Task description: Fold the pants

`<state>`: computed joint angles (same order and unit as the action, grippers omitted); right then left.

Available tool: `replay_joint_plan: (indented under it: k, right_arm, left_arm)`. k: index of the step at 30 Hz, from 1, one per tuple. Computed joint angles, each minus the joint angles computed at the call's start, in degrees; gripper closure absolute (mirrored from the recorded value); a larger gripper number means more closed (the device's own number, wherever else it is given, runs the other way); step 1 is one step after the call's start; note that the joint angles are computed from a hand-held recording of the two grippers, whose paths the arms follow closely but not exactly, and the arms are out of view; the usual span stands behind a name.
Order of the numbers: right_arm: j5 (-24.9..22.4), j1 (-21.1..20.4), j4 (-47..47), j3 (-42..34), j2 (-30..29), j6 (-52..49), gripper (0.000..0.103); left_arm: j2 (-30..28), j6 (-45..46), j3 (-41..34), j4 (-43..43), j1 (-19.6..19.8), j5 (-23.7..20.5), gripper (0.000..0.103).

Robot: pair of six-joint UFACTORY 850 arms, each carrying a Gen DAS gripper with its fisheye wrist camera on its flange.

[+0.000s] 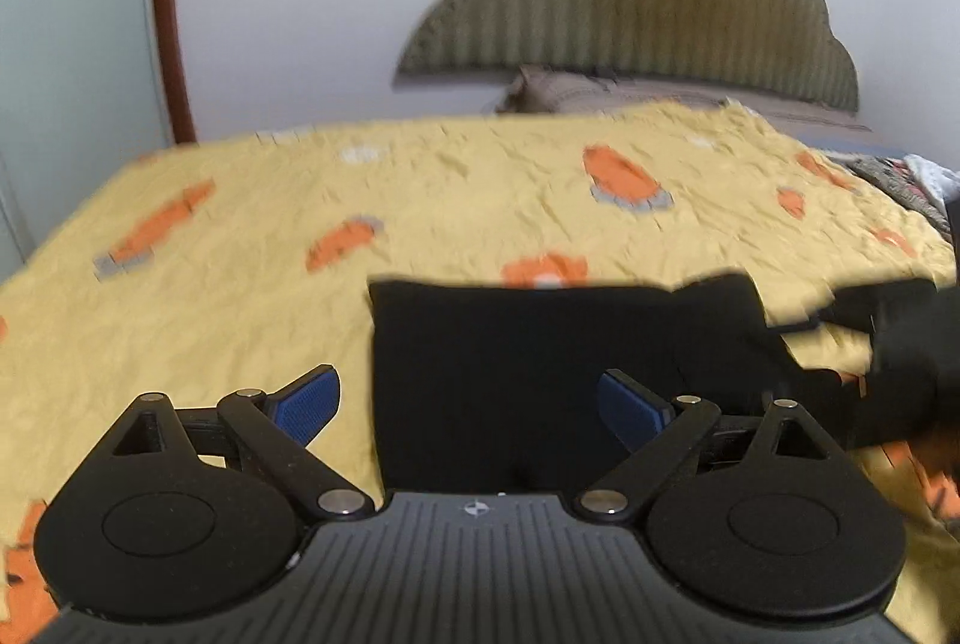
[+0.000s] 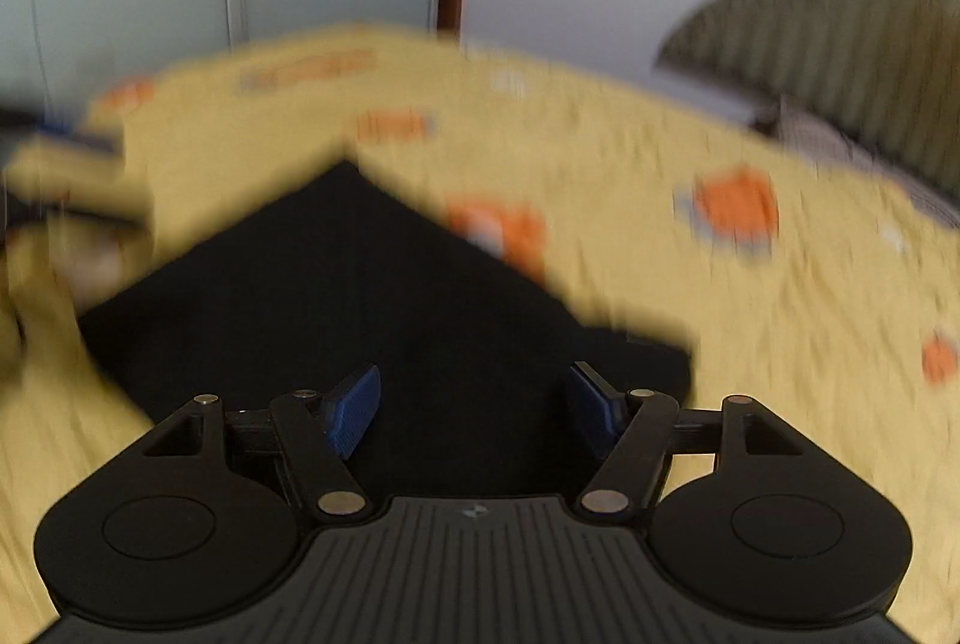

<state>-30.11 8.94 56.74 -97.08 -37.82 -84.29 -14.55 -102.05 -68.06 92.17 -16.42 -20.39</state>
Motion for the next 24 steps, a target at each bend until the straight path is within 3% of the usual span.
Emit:
replay_joint_plan:
  k: [2,4,6,8,10,12,14,16,18,19,21,24]
  right_arm:
    - [6.7,0.1,-0.9,4.5,2.4,-2.4,0.035]
    - [4.7,-1.5,7.8,6.2,4.0,-4.9,0.035]
    - [0.3,-2.8,18.5,7.2,4.5,-11.3,0.035]
    - [-4.2,-3.1,20.8,6.8,3.3,-12.5,0.035]
    - [-1.1,-2.0,15.8,6.8,2.3,-12.3,0.035]
    - [4.9,-1.4,16.7,9.0,3.8,-13.8,0.034]
    - [6.2,-1.7,22.9,10.8,5.7,-15.5,0.034]
    - [2.8,-2.2,29.4,12.0,7.1,-20.7,0.034]
    - [-2.1,-2.0,26.3,10.9,6.2,-17.8,0.034]
    - [-2.4,-1.5,21.9,10.0,5.3,-14.6,0.034]
    - [3.1,0.3,17.1,10.7,4.9,-13.4,0.032]
    - [8.0,0.8,22.0,14.5,8.4,-14.3,0.030]
  left_arm:
    - [-0.2,-4.6,0.0,3.6,-0.2,-0.7,0.005]
    - [-0.7,-1.0,-1.3,-1.1,0.6,3.9,0.001]
    - [-4.1,10.4,-4.2,-12.9,1.9,8.1,0.001]
    - [-7.8,22.4,-6.2,-24.9,2.0,6.6,0.007]
    - [-9.7,29.3,-7.1,-32.4,1.7,3.1,0.006]
    - [-8.3,26.5,-5.8,-31.0,1.5,2.4,0.006]
    - [-7.7,22.4,-5.9,-27.8,0.6,-0.4,0.004]
    - [-8.1,21.0,-6.4,-26.4,0.1,-1.5,0.000]
    - [-9.4,26.7,-7.6,-31.9,0.0,-2.7,0.000]
    - [-9.5,27.8,-7.6,-33.6,0.1,-2.9,0.000]
    - [-8.5,24.3,-5.9,-32.0,0.2,-2.1,0.000]
    - [-7.1,21.7,-4.8,-30.5,-0.8,-4.3,0.000]
